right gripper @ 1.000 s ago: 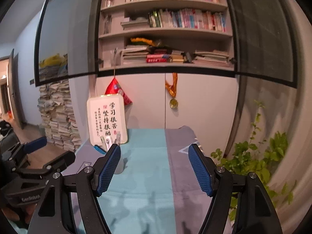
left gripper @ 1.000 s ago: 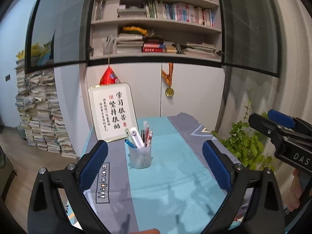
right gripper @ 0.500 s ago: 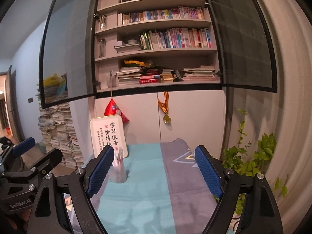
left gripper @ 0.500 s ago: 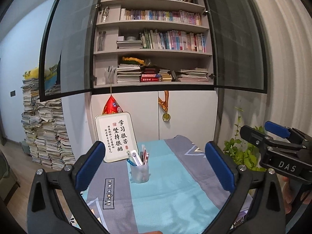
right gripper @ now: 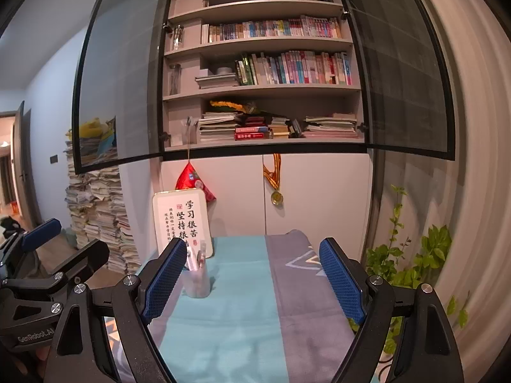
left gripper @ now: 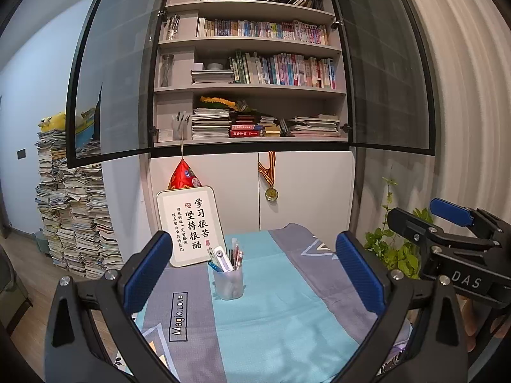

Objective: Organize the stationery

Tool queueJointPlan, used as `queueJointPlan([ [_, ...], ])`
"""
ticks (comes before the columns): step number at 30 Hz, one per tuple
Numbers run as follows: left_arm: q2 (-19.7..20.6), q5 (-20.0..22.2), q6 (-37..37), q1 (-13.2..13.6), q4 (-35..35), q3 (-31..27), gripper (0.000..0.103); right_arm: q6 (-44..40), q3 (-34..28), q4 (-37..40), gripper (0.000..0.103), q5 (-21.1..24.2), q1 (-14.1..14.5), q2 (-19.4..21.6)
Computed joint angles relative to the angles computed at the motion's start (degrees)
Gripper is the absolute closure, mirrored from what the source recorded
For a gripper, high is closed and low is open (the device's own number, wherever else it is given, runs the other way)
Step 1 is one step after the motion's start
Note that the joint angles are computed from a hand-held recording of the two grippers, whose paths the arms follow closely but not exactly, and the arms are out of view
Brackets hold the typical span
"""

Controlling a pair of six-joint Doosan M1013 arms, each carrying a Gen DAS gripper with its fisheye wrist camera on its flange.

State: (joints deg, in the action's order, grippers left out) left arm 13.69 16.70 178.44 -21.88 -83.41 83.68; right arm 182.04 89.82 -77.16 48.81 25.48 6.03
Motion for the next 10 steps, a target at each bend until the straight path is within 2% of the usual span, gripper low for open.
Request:
queueJointPlan([
  [10,-0.22,0.07,-0.56,-0.03,0.71,0.17,0.001,-0.11,-0.06,0.23,0.017,0.40,0.24,-0.15],
])
